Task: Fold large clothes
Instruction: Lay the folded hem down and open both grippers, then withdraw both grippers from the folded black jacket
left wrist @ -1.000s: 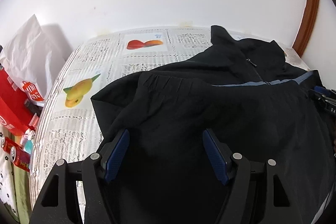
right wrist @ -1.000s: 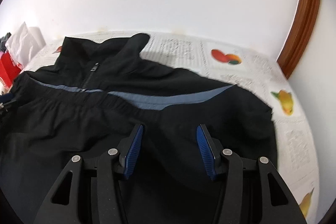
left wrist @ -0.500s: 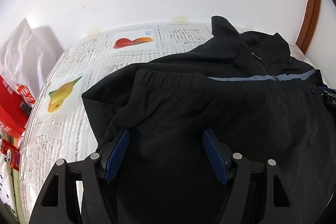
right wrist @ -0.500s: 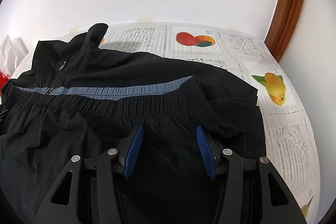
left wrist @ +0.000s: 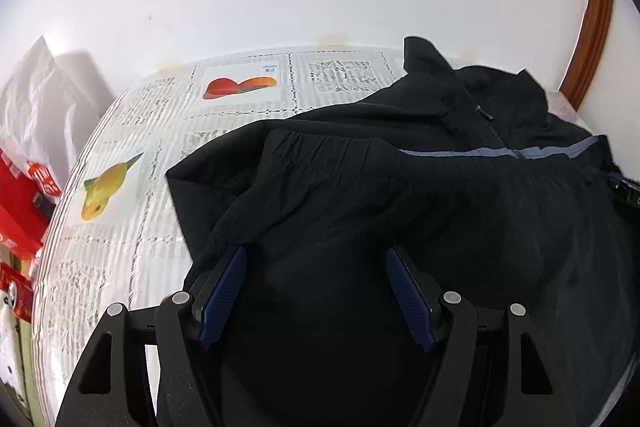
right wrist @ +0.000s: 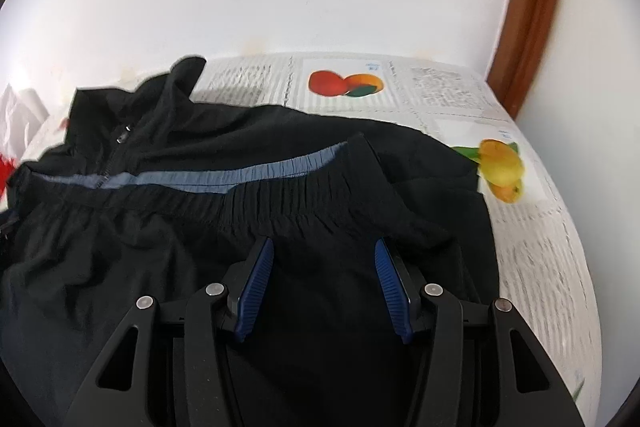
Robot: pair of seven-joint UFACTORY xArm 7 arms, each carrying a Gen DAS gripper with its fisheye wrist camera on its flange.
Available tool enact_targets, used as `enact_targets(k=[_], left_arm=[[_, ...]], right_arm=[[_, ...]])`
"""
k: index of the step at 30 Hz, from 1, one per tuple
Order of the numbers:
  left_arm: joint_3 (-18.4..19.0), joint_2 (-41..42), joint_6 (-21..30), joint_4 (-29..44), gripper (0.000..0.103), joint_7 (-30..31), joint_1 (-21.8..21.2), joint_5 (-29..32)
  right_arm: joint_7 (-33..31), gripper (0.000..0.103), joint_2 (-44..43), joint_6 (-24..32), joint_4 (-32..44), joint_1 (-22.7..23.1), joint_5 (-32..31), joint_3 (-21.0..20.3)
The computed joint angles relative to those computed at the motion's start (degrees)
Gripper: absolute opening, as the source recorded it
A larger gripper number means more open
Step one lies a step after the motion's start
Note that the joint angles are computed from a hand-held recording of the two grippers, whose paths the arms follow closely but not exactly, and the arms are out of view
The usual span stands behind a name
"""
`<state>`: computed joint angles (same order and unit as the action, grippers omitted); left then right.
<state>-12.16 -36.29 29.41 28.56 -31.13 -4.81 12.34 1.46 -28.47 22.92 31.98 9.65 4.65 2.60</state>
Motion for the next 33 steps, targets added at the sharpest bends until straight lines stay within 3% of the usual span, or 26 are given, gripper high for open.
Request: enact_targets(k=[4, 13, 20, 26, 33], left_arm=[[1.24, -5.86, 3.15, -1.70, 0.070, 1.36, -1.85, -1.72], [2.41, -28.64, 14.09, -7.99, 0.070, 2.14, -3.66, -5.61], [3.11, -46.96, 26.78, -11.43, 0.070, 4.32, -4.28, -8.10], [1.13, -57.55, 38.48, -11.33, 0.070, 3.97, -4.60, -10.73], [-2.90, -66.72, 50.29, -8.97, 0.070, 1.03, -5.76, -14.51]], right_arm=[[0.37, 0.053, -5.73, 2.36, -1.71, 4.03, 3.52, 0.38], [10.20, 0.053, -8.54, 5.42, -1.97, 10.82, 2.67, 9.29], [19.81, 0.053, -4.63, 5.82, -2.28, 10.25, -4.95, 15.30], [21.49, 0.053, -12.62, 9.97, -6.13, 16.15, -4.41, 13.09], [25.51, 0.053, -32.36, 21.26, -13.79, 23.53, -2.00, 14.88]])
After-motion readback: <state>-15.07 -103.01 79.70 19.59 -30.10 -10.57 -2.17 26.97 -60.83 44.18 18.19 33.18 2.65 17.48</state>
